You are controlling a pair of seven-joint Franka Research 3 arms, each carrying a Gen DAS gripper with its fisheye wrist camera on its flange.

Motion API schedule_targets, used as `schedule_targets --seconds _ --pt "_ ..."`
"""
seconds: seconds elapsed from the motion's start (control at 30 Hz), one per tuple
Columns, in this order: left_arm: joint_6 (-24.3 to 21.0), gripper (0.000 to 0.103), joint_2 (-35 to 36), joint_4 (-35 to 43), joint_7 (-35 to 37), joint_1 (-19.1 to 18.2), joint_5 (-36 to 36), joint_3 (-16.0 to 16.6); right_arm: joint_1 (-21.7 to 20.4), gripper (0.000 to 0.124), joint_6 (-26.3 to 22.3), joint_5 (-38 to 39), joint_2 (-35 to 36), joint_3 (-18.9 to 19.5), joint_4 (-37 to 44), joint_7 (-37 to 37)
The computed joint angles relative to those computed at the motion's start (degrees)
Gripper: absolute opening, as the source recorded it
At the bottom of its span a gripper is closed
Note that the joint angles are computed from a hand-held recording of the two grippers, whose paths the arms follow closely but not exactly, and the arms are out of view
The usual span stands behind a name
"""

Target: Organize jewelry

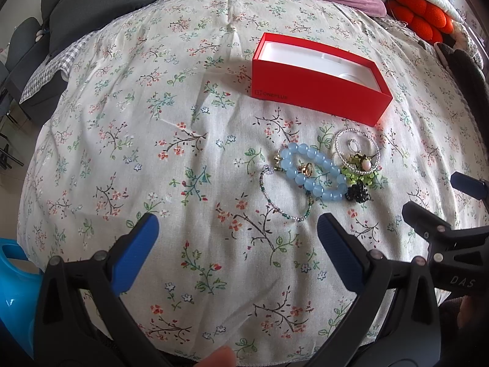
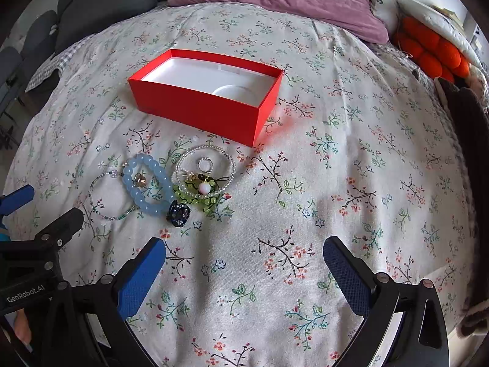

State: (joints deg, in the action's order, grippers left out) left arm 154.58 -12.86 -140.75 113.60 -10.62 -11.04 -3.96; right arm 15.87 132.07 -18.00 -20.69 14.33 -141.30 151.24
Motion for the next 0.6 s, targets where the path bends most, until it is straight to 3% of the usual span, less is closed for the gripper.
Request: schedule_targets --seconds 0.6 --pt "-0.2 0.103 -0.1 0.0 -0.1 -0.2 -0.3 0.0 -0.2 0.103 -0.1 0.2 -0.5 0.0 -0.3 0.2"
